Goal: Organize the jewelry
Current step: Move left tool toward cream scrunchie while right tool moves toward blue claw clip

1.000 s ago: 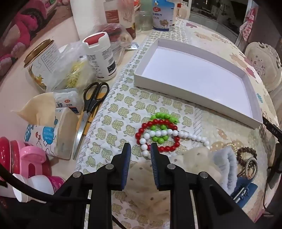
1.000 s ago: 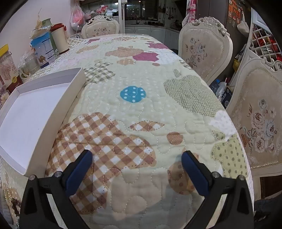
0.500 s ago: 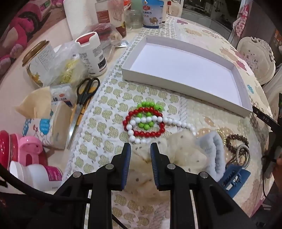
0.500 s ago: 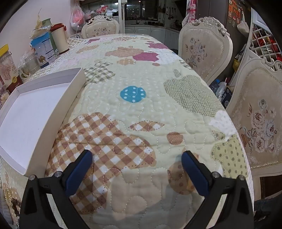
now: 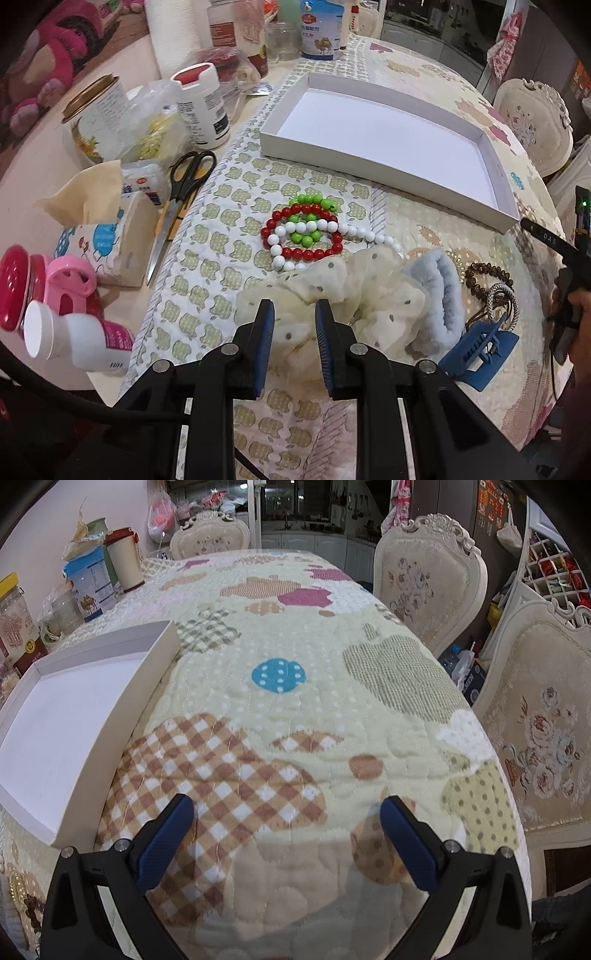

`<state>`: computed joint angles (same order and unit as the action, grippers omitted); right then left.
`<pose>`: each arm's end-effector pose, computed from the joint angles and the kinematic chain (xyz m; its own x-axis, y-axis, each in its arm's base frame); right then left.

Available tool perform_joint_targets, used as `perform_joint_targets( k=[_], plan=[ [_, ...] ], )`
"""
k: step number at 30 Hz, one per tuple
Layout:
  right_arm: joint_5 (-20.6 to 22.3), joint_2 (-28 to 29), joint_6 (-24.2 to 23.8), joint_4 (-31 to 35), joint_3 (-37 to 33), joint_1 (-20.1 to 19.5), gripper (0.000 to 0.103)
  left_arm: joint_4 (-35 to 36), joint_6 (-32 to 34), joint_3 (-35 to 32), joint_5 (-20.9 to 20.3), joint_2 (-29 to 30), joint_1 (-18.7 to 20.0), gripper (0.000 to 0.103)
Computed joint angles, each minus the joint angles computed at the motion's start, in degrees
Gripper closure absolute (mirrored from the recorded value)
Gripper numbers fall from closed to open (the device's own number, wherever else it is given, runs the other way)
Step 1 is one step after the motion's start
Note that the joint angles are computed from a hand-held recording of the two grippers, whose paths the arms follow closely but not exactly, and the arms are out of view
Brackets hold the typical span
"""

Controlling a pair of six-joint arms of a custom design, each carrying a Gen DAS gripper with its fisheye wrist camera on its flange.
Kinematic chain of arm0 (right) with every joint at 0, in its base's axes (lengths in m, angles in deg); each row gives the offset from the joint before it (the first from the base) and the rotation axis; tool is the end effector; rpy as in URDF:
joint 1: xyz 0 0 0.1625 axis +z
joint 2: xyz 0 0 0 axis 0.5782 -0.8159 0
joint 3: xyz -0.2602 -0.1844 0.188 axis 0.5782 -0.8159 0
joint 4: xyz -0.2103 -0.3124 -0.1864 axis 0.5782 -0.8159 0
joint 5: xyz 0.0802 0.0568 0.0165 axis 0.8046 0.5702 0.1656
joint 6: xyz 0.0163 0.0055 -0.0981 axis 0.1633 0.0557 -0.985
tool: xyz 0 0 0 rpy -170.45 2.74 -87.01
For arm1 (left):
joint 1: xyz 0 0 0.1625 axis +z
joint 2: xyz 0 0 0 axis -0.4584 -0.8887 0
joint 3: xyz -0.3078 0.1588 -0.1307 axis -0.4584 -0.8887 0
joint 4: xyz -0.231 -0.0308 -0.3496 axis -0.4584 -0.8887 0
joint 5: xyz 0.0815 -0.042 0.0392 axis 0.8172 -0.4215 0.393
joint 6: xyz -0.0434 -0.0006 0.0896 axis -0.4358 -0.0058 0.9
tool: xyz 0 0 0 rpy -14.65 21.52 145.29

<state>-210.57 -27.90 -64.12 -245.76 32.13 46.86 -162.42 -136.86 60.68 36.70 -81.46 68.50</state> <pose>-0.0118 -0.6628 0.2933 -0.6972 0.1402 0.7030 -0.3336 0.8046 -0.4913 -0.2803 -0.5218 0.1306 -0.7152 -0.1080 -0.6905 0.2192 0.9035 -0.3683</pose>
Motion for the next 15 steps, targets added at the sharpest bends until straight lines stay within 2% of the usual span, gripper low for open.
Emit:
perform_joint_targets(
  k=[3,5,15],
  plan=[
    [-2.6,-1.8,3.1,2.8,1.7,0.9,0.001,-0.3,-1.0,0.9,0.2,-0.9,-0.5,0.082],
    [-2.6,-4.7,4.3,3.5,5.2,1.5,0.001,-0.3,-1.9,1.5,0.1,-1.2,-0.9,0.082],
    [1.5,-16.7,1.7,2.4,18.3,7.1,0.001,-0.6,-5.6,3.5,0.8,-2.2,-4.3,0.082]
  ],
)
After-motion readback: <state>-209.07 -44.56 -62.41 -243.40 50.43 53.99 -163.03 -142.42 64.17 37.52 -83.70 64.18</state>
